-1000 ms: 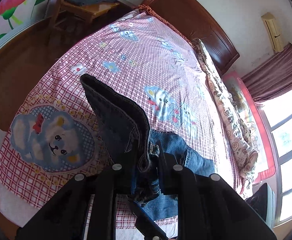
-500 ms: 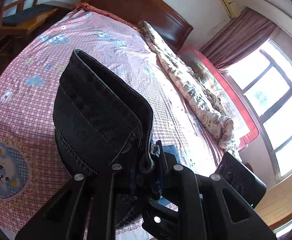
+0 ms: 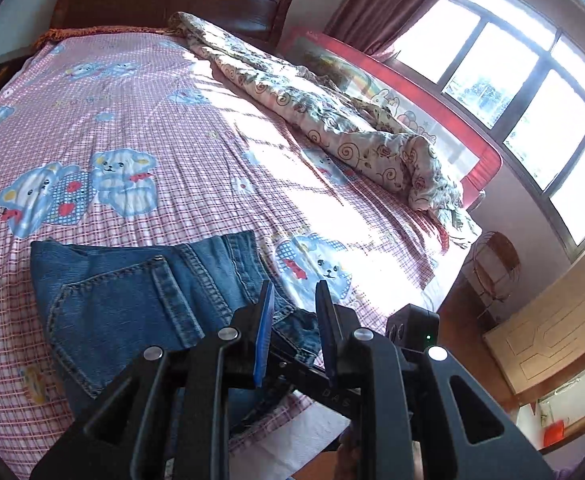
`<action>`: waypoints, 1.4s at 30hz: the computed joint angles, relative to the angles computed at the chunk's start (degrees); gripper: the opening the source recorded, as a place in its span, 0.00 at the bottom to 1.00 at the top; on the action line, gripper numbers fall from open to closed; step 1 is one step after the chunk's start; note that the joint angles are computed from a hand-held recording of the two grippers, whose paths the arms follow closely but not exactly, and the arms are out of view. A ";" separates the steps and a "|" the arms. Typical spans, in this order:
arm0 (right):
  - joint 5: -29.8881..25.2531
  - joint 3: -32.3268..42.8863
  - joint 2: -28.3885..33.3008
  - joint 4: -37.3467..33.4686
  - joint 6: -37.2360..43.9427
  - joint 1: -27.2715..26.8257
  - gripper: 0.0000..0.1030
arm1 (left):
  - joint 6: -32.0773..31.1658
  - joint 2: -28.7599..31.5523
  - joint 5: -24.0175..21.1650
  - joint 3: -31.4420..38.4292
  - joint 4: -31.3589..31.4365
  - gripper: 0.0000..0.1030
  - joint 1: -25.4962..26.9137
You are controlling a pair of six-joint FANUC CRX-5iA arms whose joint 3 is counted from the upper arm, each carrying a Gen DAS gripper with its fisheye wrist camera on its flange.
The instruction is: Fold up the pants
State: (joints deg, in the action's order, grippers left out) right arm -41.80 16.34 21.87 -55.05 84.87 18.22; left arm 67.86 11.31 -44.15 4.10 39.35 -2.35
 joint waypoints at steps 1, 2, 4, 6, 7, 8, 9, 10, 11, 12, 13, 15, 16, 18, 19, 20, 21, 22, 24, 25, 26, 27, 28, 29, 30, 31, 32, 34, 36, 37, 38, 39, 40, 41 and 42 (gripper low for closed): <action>0.32 -0.58 0.00 -0.97 0.49 -0.17 0.10 | 0.14 -2.12 1.95 -3.20 0.39 0.20 1.35; 0.34 -0.42 -0.01 -0.63 0.83 0.14 0.10 | 1.01 -4.13 3.27 -6.32 0.91 0.23 3.17; -0.35 0.10 0.17 -1.89 2.24 -0.12 0.10 | 6.23 -7.74 4.91 -11.09 -1.71 0.27 7.37; -0.78 0.15 0.41 -3.79 2.86 -0.80 0.10 | 11.79 -10.41 5.17 -14.33 -5.32 0.28 11.27; -0.74 -0.01 0.38 -4.76 2.93 -1.29 0.10 | 14.58 -11.36 4.68 -15.19 -7.69 0.29 12.90; -0.38 -0.33 0.10 -5.06 3.25 -1.21 0.10 | 16.71 -12.18 4.46 -16.11 -9.31 0.30 14.05; -1.05 -0.14 -0.14 -3.09 2.27 -1.00 0.10 | 17.87 -12.97 4.55 -17.20 -9.82 0.32 15.05; -2.13 0.47 0.16 -0.86 -0.01 -0.48 0.10 | 18.49 -13.34 4.74 -18.02 -9.58 0.34 15.60; -3.72 0.43 0.56 -1.64 -0.65 -1.14 0.10 | 18.02 -13.36 4.88 -18.64 -8.59 0.38 15.80; -5.29 0.51 0.74 -3.08 -1.23 -2.11 0.12 | 17.57 -12.89 4.97 -18.58 -8.21 0.40 15.40; -6.41 0.28 0.25 -2.81 -2.62 -2.57 0.13 | 17.64 -12.41 5.11 -18.30 -8.69 0.40 14.59; -8.14 -0.61 -1.88 1.21 -5.57 -2.39 0.25 | 17.89 -10.19 5.35 -15.87 -9.93 0.43 11.66; -9.10 -1.47 -3.27 4.26 -8.14 -2.05 0.25 | 17.97 -9.17 5.74 -14.54 -10.92 0.43 10.27; -9.41 -2.96 -5.67 5.80 -9.87 -2.35 0.25 | 18.43 -7.19 7.13 -11.78 -12.78 0.50 7.58; -8.24 -3.65 -6.96 4.87 -8.39 -2.68 0.25 | 17.13 -6.51 8.45 -11.22 -11.97 0.51 6.66; -7.10 -3.59 -7.66 2.86 -5.60 -3.14 0.25 | 15.97 -5.92 9.92 -10.72 -11.08 0.55 5.80; -6.84 -2.48 -7.41 -0.34 -2.15 -3.88 0.25 | 14.20 -5.48 11.75 -10.70 -9.44 0.60 5.01; -6.97 -0.46 -6.30 -3.63 0.91 -4.45 0.25 | 11.18 -5.05 13.83 -11.16 -6.80 0.63 4.29; -6.70 4.71 -2.77 -6.73 4.96 -4.28 0.25 | 7.71 -3.88 16.36 -11.18 -4.08 0.64 3.27; -6.58 7.47 -0.64 -7.52 6.26 -3.99 0.25 | 7.65 -3.04 16.42 -10.53 -4.30 0.64 3.07; -6.55 9.96 1.42 -8.25 6.40 -3.79 0.25 | 7.21 -2.29 15.97 -10.10 -4.14 0.64 3.11; -7.26 12.36 3.60 -10.47 6.77 -4.23 0.25 | 7.44 -1.32 15.35 -9.33 -4.50 0.64 3.22; -7.09 13.80 5.17 -11.19 6.30 -4.39 0.25 | 8.33 -0.28 14.21 -8.34 -5.35 0.64 3.47; -6.06 14.88 6.37 -8.90 3.97 -3.72 0.25 | 9.54 0.62 13.13 -7.58 -6.22 0.63 3.81; -6.61 16.26 8.13 -8.79 2.65 -3.82 0.25 | 11.11 1.52 12.44 -7.02 -6.88 0.63 4.21; -7.70 17.59 9.65 -7.15 -0.47 -3.81 0.25 | 10.49 2.40 12.43 -7.50 -4.81 0.63 4.63; -6.24 16.67 9.96 -2.52 -4.52 -2.88 0.25 | 11.11 3.38 12.02 -7.38 -4.24 0.60 5.15; -5.01 15.83 11.03 -2.14 -6.52 -3.20 0.11 | 13.97 5.64 10.24 -5.46 -5.98 0.47 5.83; -3.90 14.54 10.71 -0.34 -7.04 -3.31 0.00 | 17.63 8.06 7.55 -1.77 -11.05 0.40 5.88; -4.81 14.83 11.01 -1.87 -5.85 -3.94 0.00 | 19.20 8.85 6.84 -0.33 -13.06 0.40 5.65; -5.20 15.07 11.02 -0.93 -6.20 -3.82 0.00 | 20.81 9.39 6.24 0.94 -14.77 0.40 5.47; -5.41 15.30 10.93 1.24 -7.08 -3.37 0.00 | 22.48 9.96 5.22 2.25 -16.10 0.40 5.40; -5.72 15.37 10.81 2.43 -7.27 -3.21 0.00 | 23.57 10.25 4.54 3.02 -16.75 0.40 5.37; -5.98 15.35 10.58 3.79 -8.02 -2.99 0.00 | 24.11 10.35 3.93 3.67 -17.73 0.40 5.24; -6.08 15.25 10.18 5.28 -9.28 -2.63 0.00 | 24.49 10.32 3.18 4.51 -19.70 0.40 4.89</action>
